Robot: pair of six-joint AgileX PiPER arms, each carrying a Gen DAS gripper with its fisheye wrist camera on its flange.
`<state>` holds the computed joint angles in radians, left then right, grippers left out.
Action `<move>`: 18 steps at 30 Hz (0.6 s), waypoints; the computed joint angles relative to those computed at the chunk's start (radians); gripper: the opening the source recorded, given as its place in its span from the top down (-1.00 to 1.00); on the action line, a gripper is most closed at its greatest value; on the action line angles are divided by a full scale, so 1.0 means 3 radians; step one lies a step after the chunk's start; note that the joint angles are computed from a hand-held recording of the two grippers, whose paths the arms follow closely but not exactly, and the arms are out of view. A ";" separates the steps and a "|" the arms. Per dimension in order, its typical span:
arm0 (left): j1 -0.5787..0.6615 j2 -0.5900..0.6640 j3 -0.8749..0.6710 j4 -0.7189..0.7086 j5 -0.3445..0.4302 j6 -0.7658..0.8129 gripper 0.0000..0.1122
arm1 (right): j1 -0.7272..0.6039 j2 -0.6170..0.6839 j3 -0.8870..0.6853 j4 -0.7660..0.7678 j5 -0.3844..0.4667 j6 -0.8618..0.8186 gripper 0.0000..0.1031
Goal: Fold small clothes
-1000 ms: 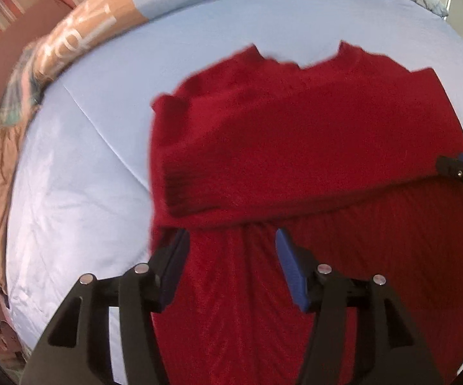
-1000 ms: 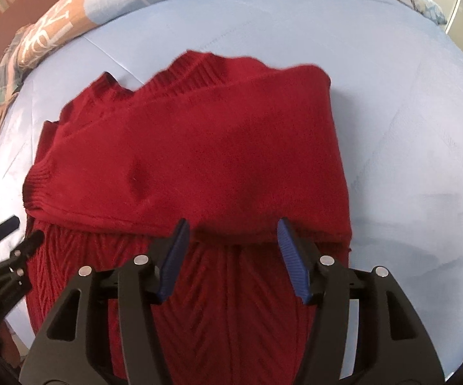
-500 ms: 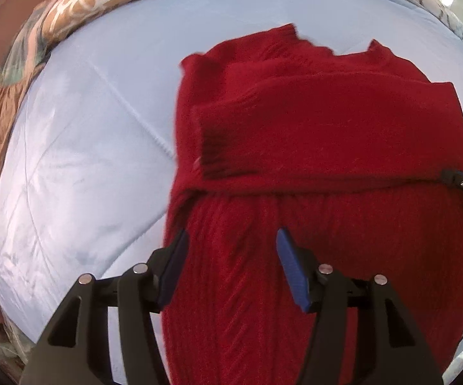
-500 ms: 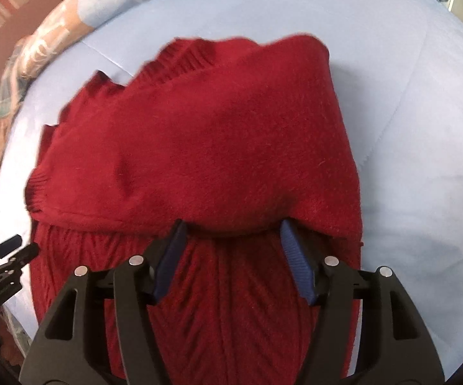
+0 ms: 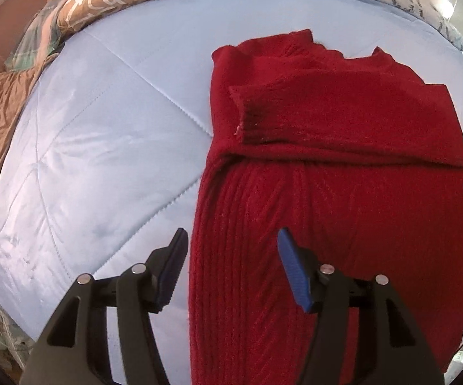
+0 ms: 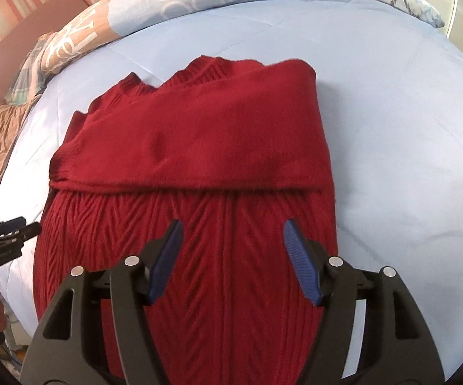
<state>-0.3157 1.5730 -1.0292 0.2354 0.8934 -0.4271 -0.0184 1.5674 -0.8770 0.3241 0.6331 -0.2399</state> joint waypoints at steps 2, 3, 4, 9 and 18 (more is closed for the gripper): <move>-0.0073 -0.0067 0.0115 0.0089 -0.0014 -0.0058 -0.06 | 0.0018 -0.0151 0.0170 -0.0008 0.0007 0.0013 -0.28; -0.0114 -0.0100 0.0184 0.0097 -0.0022 -0.0082 -0.06 | 0.0008 -0.0231 0.0263 0.0009 0.0030 -0.0015 -0.28; -0.0147 -0.0150 0.0273 0.0077 -0.0021 -0.0087 -0.06 | 0.0018 -0.0327 0.0382 -0.0013 0.0046 -0.0002 -0.28; -0.0355 -0.0327 0.0649 0.0085 -0.0098 -0.0202 -0.06 | 0.0013 -0.0671 0.0821 0.0032 0.0119 -0.0142 -0.29; -0.0596 -0.0744 0.1148 -0.0085 -0.0013 -0.0517 -0.06 | -0.0038 -0.1164 0.1237 -0.0037 0.0282 -0.0092 -0.29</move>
